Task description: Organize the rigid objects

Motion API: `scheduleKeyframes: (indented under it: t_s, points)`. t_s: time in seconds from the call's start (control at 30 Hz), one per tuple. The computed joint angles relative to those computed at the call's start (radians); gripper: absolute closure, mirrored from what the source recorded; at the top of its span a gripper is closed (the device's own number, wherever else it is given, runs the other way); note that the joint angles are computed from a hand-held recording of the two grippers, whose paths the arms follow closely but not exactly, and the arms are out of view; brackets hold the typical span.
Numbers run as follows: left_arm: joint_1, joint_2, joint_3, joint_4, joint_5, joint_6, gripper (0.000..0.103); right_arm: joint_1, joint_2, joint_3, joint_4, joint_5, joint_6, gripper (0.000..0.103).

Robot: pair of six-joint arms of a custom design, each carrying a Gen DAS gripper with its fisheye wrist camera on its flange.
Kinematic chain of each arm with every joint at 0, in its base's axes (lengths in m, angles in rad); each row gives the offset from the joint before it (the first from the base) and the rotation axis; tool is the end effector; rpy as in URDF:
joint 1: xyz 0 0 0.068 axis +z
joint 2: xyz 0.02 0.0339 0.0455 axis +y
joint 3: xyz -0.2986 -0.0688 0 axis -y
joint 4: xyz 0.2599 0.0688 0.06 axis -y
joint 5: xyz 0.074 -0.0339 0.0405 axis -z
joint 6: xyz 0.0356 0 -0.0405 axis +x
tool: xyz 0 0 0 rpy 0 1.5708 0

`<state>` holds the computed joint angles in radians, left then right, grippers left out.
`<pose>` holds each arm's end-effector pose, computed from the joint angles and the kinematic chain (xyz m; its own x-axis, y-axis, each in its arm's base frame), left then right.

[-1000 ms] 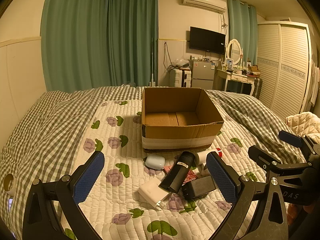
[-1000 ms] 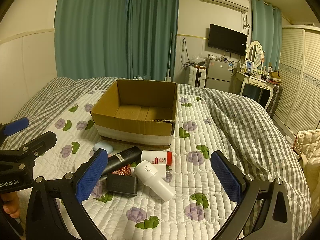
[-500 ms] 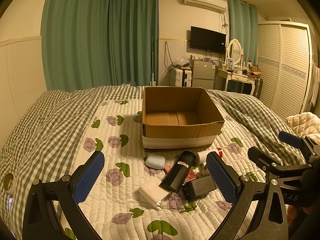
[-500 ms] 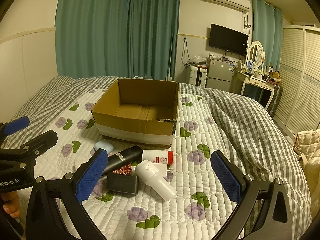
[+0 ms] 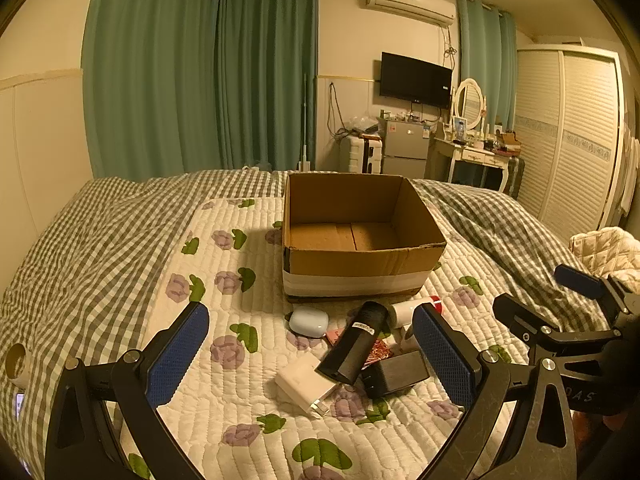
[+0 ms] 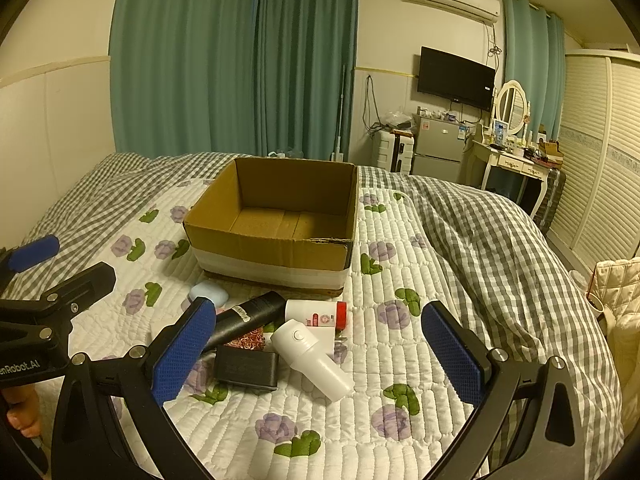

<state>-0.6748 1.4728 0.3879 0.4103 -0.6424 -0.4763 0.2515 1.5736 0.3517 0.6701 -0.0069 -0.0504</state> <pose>0.2048 -0.1366 0.1448 -0.4953 -0.0739 -0.8656 -0.1038 0.9943 -0.0255 0.2512 0.0648 0.1309 -0.4943 -0.1790 -0.8507 -0.2798 0.9593 -0.0393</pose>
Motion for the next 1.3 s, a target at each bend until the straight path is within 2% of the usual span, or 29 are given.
scheduleKeyframes:
  t_s: [0.2, 0.33, 0.43, 0.57, 0.67, 0.87, 0.93, 0.97, 1.0, 1.13, 1.3]
  points:
    - [0.03, -0.046, 0.002, -0.056, 0.049, -0.012, 0.0, 0.008, -0.041, 0.0, -0.04, -0.008, -0.005, 0.0]
    - [0.061, -0.032, -0.009, -0.037, 0.103, 0.006, 0.0, 0.026, -0.038, 0.005, -0.061, 0.006, -0.019, 0.0]
    - [0.086, 0.025, -0.005, -0.02, 0.114, 0.03, 0.0, 0.034, 0.009, 0.027, -0.083, 0.001, -0.016, 0.0]
    - [0.128, 0.126, 0.017, -0.02, 0.129, 0.029, 0.0, 0.047, 0.153, 0.092, -0.133, -0.035, -0.011, 0.001]
    - [0.164, 0.209, 0.036, -0.011, 0.159, 0.028, 0.0, 0.054, 0.288, 0.187, -0.216, -0.084, -0.007, 0.011]
    - [0.206, 0.31, 0.078, -0.042, 0.156, 0.045, 0.0, 0.054, 0.479, 0.363, -0.361, -0.19, 0.054, 0.013]
    - [0.225, 0.329, 0.078, -0.03, 0.176, 0.051, 0.0, 0.046, 0.527, 0.409, -0.389, -0.237, 0.081, 0.018]
    - [0.231, 0.338, 0.082, -0.031, 0.179, 0.053, 0.0, 0.04, 0.547, 0.426, -0.393, -0.256, 0.087, 0.024]
    - [0.233, 0.35, 0.087, -0.037, 0.175, 0.054, 0.0, 0.038, 0.566, 0.446, -0.403, -0.27, 0.092, 0.034]
    - [0.236, 0.391, 0.11, -0.05, 0.204, 0.066, 0.0, 0.037, 0.559, 0.46, -0.415, -0.272, 0.1, 0.035]
    - [0.231, 0.454, 0.195, -0.117, 0.323, 0.088, 0.0, 0.044, 0.49, 0.428, -0.41, -0.161, 0.062, 0.035]
